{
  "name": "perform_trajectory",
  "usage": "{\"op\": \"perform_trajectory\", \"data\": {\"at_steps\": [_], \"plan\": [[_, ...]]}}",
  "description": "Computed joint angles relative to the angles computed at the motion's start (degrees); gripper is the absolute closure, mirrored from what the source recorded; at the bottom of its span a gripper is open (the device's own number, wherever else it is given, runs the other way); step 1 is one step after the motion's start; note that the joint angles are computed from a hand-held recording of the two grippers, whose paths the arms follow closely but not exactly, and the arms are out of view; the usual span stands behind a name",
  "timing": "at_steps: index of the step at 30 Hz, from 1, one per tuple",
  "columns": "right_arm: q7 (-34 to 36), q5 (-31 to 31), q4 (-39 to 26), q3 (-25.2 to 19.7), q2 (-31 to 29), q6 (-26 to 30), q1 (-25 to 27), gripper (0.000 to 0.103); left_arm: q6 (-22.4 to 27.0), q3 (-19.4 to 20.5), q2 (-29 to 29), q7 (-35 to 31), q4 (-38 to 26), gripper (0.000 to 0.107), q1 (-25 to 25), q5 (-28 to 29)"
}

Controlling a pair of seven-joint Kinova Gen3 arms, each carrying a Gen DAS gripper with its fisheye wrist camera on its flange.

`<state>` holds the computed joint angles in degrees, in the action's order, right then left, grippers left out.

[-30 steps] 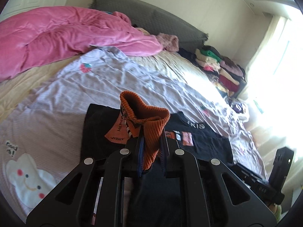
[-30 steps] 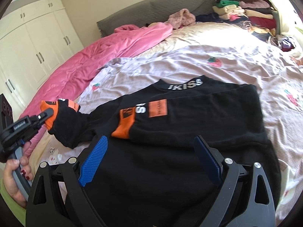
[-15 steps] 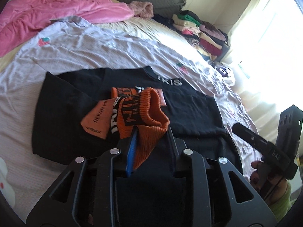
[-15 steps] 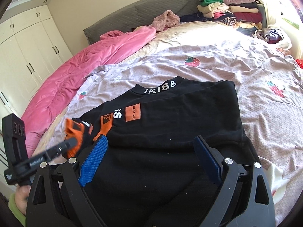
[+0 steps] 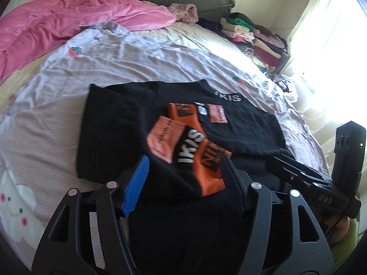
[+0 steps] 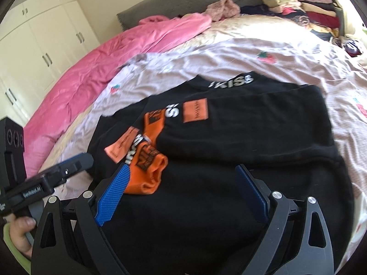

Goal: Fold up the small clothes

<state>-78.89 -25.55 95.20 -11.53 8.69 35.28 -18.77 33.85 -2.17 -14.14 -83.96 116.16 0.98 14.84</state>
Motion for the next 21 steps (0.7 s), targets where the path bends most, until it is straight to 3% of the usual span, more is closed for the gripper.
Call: {"op": "perform_trajectory", "data": {"at_steps": [9, 11, 16, 21], "plan": [[-0.8, 1.7, -2.4, -1.3, 3.2, 2.1, -2.7, 0.012, 1.2, 1.9, -2.4, 7.1, 0.6, 0.022, -4.8, -7.2], [-1.6, 2.3, -3.3, -1.3, 4.1, 2.7, -3.1, 0.012, 1.2, 1.5, -2.9, 7.8, 0.9, 0.021, -5.1, -7.9], [-1.8, 2.1, -6.0, -1.8, 7.1, 4.7, -3.3, 0.023, 1.0, -0.2, -3.6, 8.3, 1.6, 0.019, -5.0, -7.6], [-2.2, 1.9, -8.8, -2.2, 10.1, 7.3, -3.4, 0.04, 1.1, -1.5, -3.6, 6.6, 2.0, 0.019, -4.4, -6.5]]}}
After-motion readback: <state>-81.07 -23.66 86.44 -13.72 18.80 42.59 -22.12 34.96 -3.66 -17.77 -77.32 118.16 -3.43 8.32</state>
